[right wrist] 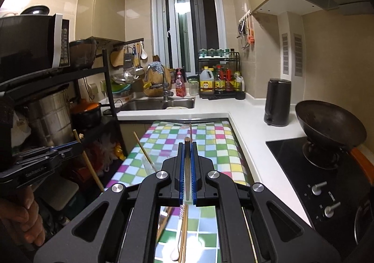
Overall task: Organize utensils
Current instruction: 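Lift both held chopsticks and carry them above the clear container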
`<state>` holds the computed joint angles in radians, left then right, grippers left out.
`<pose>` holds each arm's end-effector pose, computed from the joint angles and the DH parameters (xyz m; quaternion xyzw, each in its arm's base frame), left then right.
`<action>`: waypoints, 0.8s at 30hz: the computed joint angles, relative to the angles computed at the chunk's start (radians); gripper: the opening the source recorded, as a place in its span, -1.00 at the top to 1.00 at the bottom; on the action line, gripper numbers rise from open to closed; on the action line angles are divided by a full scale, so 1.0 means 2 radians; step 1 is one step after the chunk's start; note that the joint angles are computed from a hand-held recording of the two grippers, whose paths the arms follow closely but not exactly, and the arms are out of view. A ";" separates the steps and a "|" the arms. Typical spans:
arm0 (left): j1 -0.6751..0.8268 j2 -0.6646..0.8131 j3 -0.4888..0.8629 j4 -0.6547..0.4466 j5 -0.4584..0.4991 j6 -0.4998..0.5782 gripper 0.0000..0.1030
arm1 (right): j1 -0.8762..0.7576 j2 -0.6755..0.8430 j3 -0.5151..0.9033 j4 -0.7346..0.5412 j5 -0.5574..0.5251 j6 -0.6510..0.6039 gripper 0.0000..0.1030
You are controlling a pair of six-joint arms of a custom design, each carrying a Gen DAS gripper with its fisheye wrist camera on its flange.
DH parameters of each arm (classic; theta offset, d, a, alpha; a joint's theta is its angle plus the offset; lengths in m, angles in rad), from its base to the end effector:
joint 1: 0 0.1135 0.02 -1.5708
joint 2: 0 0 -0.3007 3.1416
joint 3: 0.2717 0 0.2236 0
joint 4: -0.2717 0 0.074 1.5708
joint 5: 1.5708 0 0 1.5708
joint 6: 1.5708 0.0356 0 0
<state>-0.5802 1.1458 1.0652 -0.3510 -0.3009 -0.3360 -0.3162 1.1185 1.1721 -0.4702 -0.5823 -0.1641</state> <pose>0.1845 -0.1083 0.3847 0.0212 0.8362 -0.1226 0.5340 0.1917 -0.0421 0.4134 -0.0952 0.8124 0.1094 0.5649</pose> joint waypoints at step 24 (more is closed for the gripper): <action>0.100 0.257 0.163 0.109 0.061 0.079 0.89 | 0.119 0.198 0.129 0.036 0.080 0.039 0.90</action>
